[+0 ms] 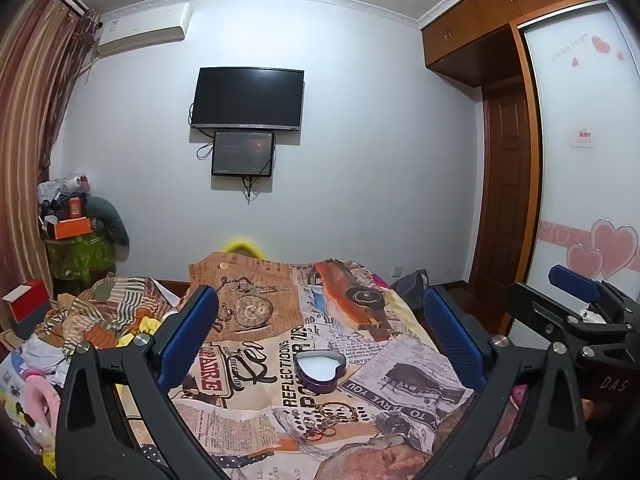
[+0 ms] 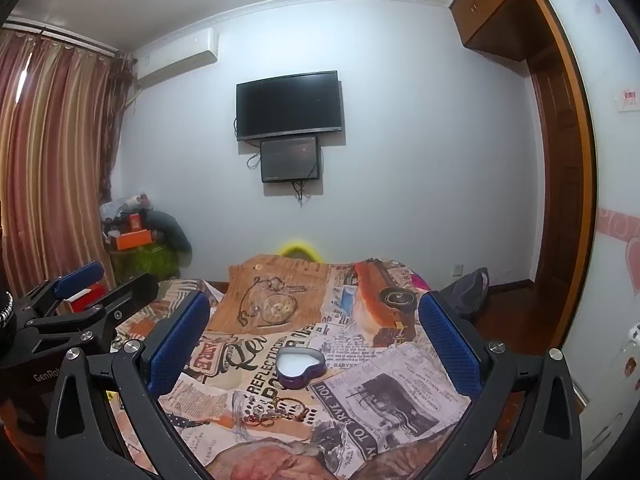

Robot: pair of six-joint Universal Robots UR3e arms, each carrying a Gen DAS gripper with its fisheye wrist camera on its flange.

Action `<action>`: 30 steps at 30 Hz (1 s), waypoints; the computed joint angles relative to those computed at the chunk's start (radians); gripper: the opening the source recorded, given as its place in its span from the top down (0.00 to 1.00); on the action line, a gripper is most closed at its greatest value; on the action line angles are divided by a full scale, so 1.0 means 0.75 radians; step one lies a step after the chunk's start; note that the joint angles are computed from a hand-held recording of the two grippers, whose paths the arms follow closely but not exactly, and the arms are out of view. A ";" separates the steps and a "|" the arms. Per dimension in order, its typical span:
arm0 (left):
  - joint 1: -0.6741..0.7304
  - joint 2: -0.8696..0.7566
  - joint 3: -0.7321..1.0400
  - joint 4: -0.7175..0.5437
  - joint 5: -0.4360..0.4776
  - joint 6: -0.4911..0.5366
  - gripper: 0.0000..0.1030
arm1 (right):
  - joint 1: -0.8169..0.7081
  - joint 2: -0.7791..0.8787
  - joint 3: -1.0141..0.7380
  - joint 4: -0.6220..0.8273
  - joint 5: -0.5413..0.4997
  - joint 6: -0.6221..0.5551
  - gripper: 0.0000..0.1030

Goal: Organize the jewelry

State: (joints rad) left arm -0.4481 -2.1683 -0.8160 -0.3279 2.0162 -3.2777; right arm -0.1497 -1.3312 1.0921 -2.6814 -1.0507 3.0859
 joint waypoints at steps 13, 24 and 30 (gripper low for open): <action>0.006 -0.004 -0.008 0.017 -0.023 0.000 0.00 | 0.013 -0.007 0.035 -0.040 -0.017 0.011 0.00; 0.034 0.021 -0.063 0.043 -0.076 -0.012 0.00 | 0.003 0.022 -0.022 0.008 -0.009 0.008 0.00; 0.039 0.007 -0.042 0.026 -0.076 -0.023 0.00 | 0.008 0.026 -0.025 0.008 -0.011 0.012 0.00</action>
